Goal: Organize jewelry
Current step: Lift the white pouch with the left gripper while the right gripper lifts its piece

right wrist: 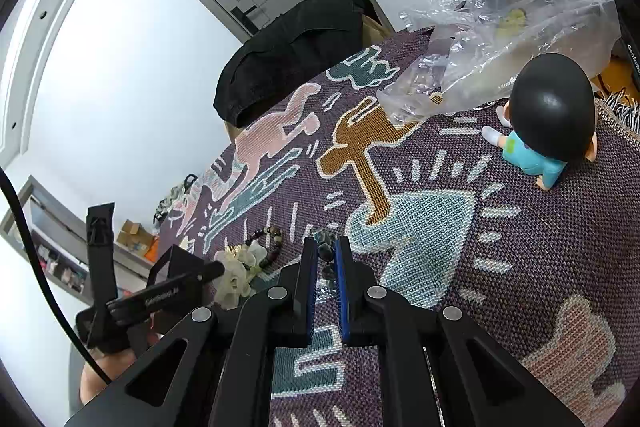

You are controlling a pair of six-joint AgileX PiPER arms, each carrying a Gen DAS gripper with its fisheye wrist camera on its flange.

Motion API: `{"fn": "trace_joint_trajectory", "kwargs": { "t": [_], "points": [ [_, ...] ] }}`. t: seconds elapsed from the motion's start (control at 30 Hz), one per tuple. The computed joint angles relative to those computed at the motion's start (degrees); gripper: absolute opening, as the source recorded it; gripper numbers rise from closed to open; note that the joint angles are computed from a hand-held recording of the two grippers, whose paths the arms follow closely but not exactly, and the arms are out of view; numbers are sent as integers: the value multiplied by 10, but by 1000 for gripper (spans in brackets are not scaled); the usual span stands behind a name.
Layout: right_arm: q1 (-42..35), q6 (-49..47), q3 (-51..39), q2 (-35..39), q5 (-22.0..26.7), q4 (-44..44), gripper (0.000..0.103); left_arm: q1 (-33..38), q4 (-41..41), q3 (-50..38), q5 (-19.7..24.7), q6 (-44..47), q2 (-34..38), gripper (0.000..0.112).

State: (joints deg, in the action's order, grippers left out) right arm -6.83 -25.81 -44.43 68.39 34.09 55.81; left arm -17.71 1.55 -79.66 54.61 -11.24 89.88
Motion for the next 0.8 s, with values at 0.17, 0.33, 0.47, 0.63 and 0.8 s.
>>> {"fn": "trace_joint_trajectory", "kwargs": {
  "t": [0.17,0.33,0.47,0.63,0.8],
  "points": [
    [-12,-10,2,-1,7,8,10,24,-61,-26,28,45,25,1],
    [-18,-15,3,-6,13,14,10,23,-78,-15,16,68,-14,0],
    [-6,0,-2,-19,13,4,10,20,-88,-38,33,79,-48,0],
    [20,36,-17,-46,10,-23,10,11,-87,-84,59,85,-73,0],
    [50,84,-38,-62,5,-65,10,19,-81,-128,85,87,-92,0]
  ]
}}
